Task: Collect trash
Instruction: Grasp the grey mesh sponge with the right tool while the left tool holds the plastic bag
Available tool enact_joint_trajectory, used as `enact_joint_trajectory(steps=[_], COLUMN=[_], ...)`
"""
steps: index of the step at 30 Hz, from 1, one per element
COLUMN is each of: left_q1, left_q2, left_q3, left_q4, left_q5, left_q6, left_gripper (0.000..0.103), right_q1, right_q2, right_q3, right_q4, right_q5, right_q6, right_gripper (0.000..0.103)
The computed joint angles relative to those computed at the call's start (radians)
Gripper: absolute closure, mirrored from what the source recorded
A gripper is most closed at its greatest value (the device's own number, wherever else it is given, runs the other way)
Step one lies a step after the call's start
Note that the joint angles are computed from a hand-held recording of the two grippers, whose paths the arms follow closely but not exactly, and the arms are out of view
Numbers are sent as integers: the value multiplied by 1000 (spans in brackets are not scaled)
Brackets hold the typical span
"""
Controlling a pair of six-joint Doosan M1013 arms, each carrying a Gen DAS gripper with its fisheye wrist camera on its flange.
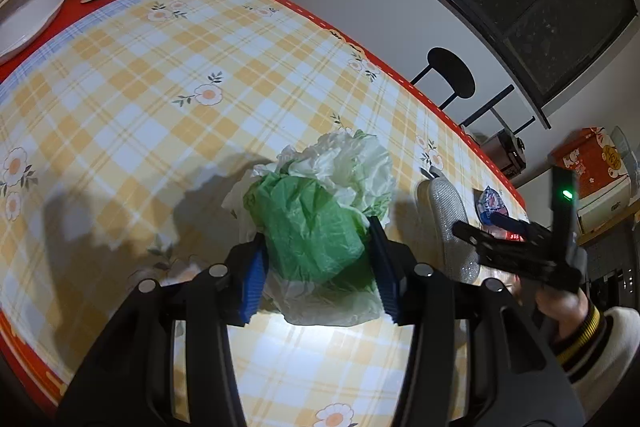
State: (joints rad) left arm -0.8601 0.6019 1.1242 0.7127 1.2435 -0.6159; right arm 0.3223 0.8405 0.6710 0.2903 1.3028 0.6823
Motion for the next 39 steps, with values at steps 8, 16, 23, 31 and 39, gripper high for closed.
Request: enact_joint_trajectory(steps=[8, 16, 23, 31, 39], left_q1=[-11, -27, -38, -53, -58], left_q2=[-12, -17, -9, 5, 39], left_q3=[27, 15, -4, -49, -137], left_q4=[-3, 7, 18, 13, -3], left_q5=[-2, 48, 46, 77, 107], left_q6=[-26, -5, 6, 51, 113], left_gripper=[54, 54, 54, 54, 54], right_q1=[38, 20, -4, -71, -144], right_q2=[22, 17, -62, -135, -167], right_q3=[0, -2, 113, 193, 192], right_q4=[-146, -70, 4, 158, 277], right_q5=[8, 101, 72, 91, 61], right_q6=[70, 119, 40, 6, -52], right_gripper=[5, 20, 20, 20, 21])
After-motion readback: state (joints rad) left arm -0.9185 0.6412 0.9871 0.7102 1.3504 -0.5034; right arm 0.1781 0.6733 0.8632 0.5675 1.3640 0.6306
